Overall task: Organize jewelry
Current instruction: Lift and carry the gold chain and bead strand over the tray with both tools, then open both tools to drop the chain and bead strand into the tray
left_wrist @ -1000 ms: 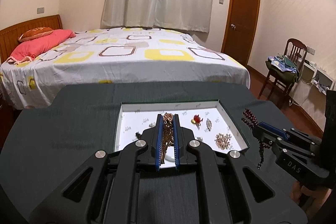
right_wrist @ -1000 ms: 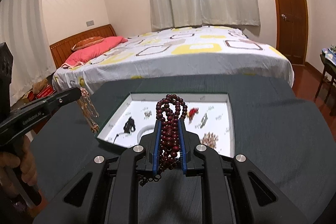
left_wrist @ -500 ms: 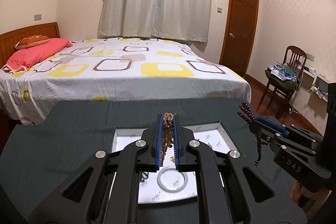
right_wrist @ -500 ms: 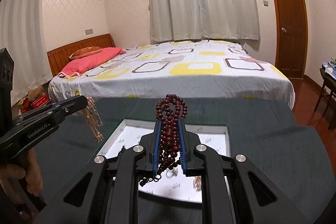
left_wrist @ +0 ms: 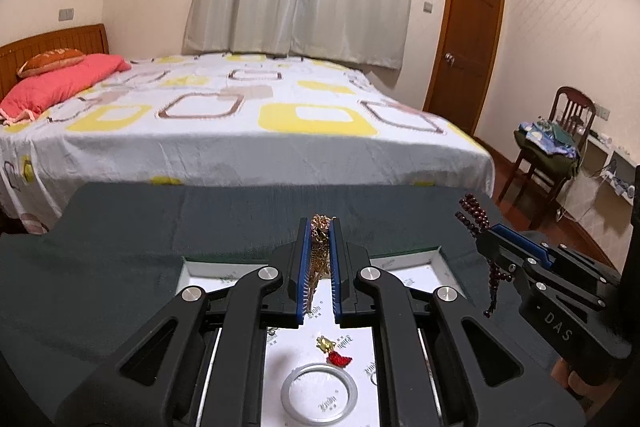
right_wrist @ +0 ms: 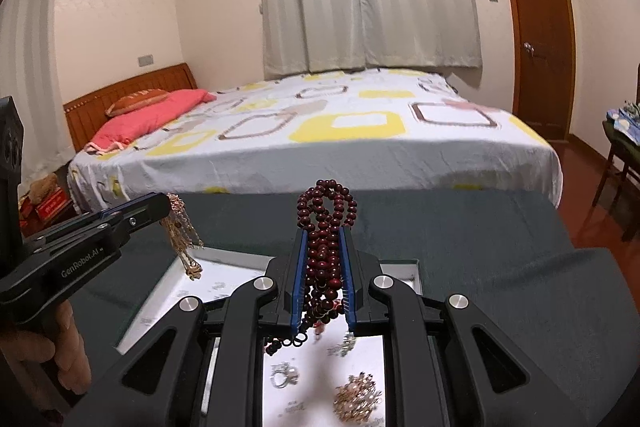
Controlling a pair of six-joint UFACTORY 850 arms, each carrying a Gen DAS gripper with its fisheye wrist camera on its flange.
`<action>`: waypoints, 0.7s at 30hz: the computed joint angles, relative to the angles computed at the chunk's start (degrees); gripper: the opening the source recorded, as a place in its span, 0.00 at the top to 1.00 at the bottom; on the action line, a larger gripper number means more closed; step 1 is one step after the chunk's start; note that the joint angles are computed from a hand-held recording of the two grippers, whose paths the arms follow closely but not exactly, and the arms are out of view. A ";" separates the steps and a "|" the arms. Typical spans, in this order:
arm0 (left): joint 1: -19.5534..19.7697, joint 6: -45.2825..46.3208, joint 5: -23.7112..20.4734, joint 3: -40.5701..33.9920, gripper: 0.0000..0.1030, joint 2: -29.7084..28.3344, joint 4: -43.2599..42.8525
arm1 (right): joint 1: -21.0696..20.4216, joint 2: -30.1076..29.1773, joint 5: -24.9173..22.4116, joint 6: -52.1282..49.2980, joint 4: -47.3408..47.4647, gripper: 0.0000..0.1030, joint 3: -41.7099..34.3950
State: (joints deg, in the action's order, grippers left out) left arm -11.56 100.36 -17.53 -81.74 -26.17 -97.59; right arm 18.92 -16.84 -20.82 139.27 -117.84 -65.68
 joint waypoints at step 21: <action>-1.79 -55.25 0.35 -14.76 0.91 -14.31 54.27 | -4.11 -10.85 7.50 -38.97 41.05 0.84 -9.26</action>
State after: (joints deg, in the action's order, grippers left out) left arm -13.35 45.10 -17.18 -96.50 -40.48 -43.32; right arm 14.81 -27.69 -13.32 100.30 -76.79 -74.95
